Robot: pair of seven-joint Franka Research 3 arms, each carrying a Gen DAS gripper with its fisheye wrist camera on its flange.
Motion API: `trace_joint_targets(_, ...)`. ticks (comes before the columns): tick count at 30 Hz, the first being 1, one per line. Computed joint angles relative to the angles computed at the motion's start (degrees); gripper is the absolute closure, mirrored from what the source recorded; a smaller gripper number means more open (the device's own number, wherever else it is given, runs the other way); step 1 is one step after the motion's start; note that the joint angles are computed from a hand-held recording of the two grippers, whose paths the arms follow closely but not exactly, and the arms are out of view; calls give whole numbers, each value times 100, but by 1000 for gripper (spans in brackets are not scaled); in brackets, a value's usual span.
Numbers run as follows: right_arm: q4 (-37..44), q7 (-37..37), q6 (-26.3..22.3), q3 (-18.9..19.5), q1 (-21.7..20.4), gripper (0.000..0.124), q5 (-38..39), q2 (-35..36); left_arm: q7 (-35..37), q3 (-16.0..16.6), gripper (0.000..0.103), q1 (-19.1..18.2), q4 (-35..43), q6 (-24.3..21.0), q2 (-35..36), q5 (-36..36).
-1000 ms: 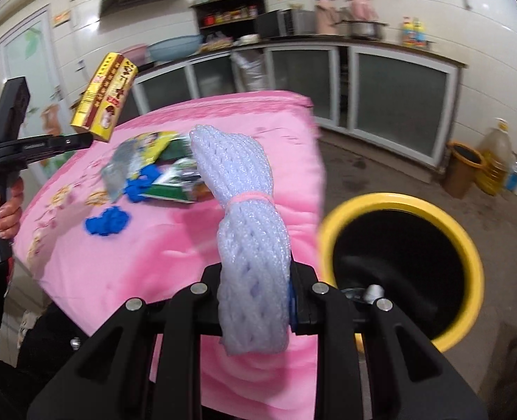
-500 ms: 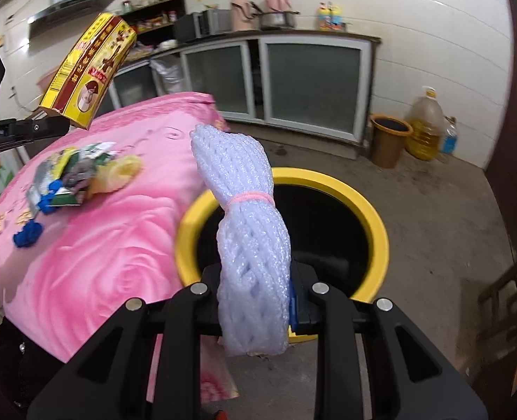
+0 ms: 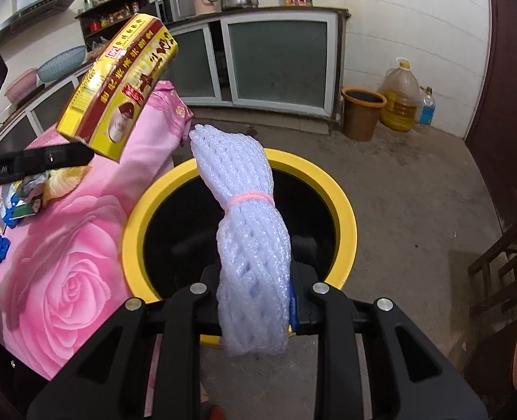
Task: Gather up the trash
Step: 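Carry box and foam net over the bin and open both tools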
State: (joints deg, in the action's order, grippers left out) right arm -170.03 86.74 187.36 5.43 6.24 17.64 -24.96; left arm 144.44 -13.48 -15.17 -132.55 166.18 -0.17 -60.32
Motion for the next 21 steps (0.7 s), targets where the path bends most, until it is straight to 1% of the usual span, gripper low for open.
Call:
trace_joint_targets(3, 141, 65, -123, 68, -139, 100, 17, 171, -255, -55, 103, -6, 90, 44, 189, 304)
trace_joint_targets(4, 189, 83, -166, 34, -132, 100, 20, 233, -361, -86, 103, 0, 123, 67, 266, 436)
trace_joint_targets(5, 228, 100, -203, 0, -127, 100, 22, 284, -472, -118, 103, 17, 160, 59, 321, 552)
trace_joint_targets(8, 366, 212, -410, 172, -356, 99, -32, 412, -630, -237, 103, 91, 278, -16, 469, 721)
trace_joint_targets(9, 391, 229, -473, 131, -337, 99, -50, 431, -640, -277, 103, 122, 307, -49, 494, 757)
trace_joint_targets(10, 395, 216, -461, -37, -191, 96, -28, 450, -683, -317, 103, 134, 326, -41, 517, 807)
trace_joint_targets(11, 411, 226, -479, -50, -195, 93, -43, 466, -745, -344, 103, 146, 370, -20, 554, 884)
trace_joint_targets(12, 417, 281, -514, 75, -317, 92, -86, 455, -760, -381, 102, 169, 381, -8, 553, 896)
trace_joint_targets(13, 413, 344, -524, 213, -460, 89, -143, 440, -793, -407, 96, 187, 382, -3, 549, 906)
trace_joint_targets(14, 403, 402, -525, 288, -539, 79, -184, 421, -774, -438, 80, 217, 386, -6, 529, 812)
trace_joint_targets(15, 388, 453, -521, 323, -599, 70, -215, 400, -803, -448, 68, 222, 373, 51, 506, 789)
trace_joint_targets(16, 340, 480, -469, 244, -543, 59, -204, 355, -798, -474, 45, 204, 319, 277, 473, 705)
trace_joint_targets(17, 291, 482, -435, 149, -467, 59, -189, 315, -707, -516, 39, 193, 285, 452, 440, 549)
trace_joint_targets(18, 275, 496, -473, 145, -491, 59, -195, 273, -552, -539, 38, 207, 274, 467, 396, 358)
trace_joint_targets(19, 241, 535, -498, 234, -599, 59, -222, 211, -311, -552, 31, 220, 270, 432, 335, 66)
trace_joint_targets(20, 207, 574, -483, 309, -685, 59, -253, 167, -137, -540, 19, 190, 229, 535, 257, -181)
trace_joint_targets(21, 152, 608, -472, 347, -726, 59, -268, 90, 144, -533, 15, 136, 187, 721, 195, -528)
